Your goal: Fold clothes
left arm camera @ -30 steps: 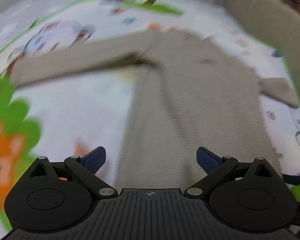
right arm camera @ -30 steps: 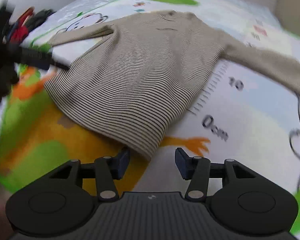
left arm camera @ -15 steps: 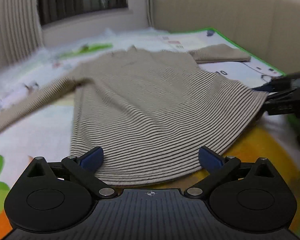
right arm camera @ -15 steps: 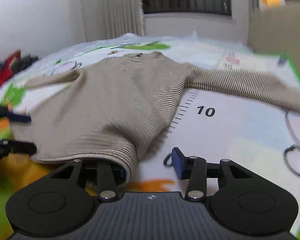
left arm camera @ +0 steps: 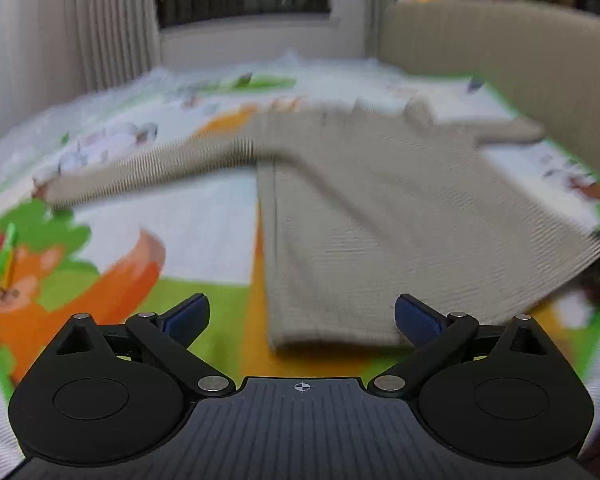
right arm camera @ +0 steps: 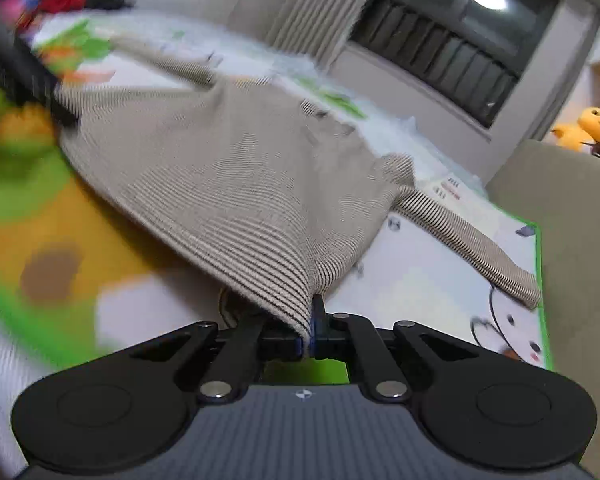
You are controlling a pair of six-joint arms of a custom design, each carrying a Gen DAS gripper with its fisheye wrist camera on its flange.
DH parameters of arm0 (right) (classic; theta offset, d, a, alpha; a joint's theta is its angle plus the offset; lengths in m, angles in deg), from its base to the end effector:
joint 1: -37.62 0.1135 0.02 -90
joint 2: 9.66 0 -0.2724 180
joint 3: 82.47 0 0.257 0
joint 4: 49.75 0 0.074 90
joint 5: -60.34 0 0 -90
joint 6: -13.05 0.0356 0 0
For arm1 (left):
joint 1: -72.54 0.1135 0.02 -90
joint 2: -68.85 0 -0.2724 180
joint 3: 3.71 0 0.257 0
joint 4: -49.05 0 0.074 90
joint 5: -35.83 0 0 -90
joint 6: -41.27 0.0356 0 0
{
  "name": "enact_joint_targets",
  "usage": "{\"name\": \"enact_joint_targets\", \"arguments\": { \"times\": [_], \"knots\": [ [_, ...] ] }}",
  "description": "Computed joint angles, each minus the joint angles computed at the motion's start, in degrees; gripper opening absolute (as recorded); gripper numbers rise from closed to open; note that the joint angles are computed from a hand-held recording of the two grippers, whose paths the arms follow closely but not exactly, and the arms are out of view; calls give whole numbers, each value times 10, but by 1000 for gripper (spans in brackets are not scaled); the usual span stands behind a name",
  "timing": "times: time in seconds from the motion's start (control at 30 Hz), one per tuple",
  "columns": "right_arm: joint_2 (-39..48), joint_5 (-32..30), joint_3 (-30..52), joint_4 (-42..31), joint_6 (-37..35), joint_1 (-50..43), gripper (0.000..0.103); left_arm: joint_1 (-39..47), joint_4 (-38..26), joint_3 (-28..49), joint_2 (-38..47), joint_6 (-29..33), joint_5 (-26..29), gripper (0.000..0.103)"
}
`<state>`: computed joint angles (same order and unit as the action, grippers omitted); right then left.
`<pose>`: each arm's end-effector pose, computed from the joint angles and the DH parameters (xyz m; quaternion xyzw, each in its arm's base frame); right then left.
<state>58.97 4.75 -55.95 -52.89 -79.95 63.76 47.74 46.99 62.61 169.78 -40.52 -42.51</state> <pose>0.1742 0.0631 0.1214 -0.1132 0.8833 -0.1950 0.4111 0.3333 -0.1619 0.1700 0.2963 0.8394 -0.1542 0.4287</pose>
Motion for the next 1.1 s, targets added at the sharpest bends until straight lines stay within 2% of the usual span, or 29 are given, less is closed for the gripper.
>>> {"name": "enact_joint_targets", "arguments": {
  "times": [0.03,0.1,0.13,0.17,0.23,0.37,0.43,0.5,0.53,0.6,0.67,0.8,0.87,0.97,1.1],
  "knots": [
    [-37,-5,-4,-43,2,-3,4,-1,1,-4,-18,-13,12,102],
    [-118,-54,-1,-128,-5,-42,7,-12,-3,13,-31,-41,30,102],
    [-162,-88,9,-178,-16,-73,18,-19,-8,30,-25,-55,32,102],
    [-200,-119,23,-225,-29,-103,34,-26,-16,58,-8,-72,35,102],
    [-256,-165,57,-309,-58,-156,49,-37,-37,122,39,-114,42,102],
    [-310,-204,124,-425,-91,-212,52,-35,-86,268,163,-198,53,102],
    [-328,-244,155,-459,-116,-269,53,-31,-104,326,214,-212,48,102],
    [-353,-299,174,-473,-124,-350,56,-26,-102,346,242,-199,34,102],
    [-358,-334,179,-462,-113,-401,56,-23,-101,350,253,-189,30,102],
    [-339,-358,170,-399,-66,-447,55,-15,-103,355,275,-166,24,102],
    [-283,-361,151,-296,-4,-469,51,-9,-92,345,289,-147,22,103],
    [-61,-341,132,-44,162,-501,51,-22,11,240,243,-100,-38,103],
    [65,-327,155,50,258,-529,51,-21,31,220,235,-99,-46,103],
    [210,-307,193,161,341,-562,50,-14,8,234,238,-118,-40,103],
    [358,-298,265,232,447,-586,50,-14,15,231,239,-126,-43,103]
  ]
}}
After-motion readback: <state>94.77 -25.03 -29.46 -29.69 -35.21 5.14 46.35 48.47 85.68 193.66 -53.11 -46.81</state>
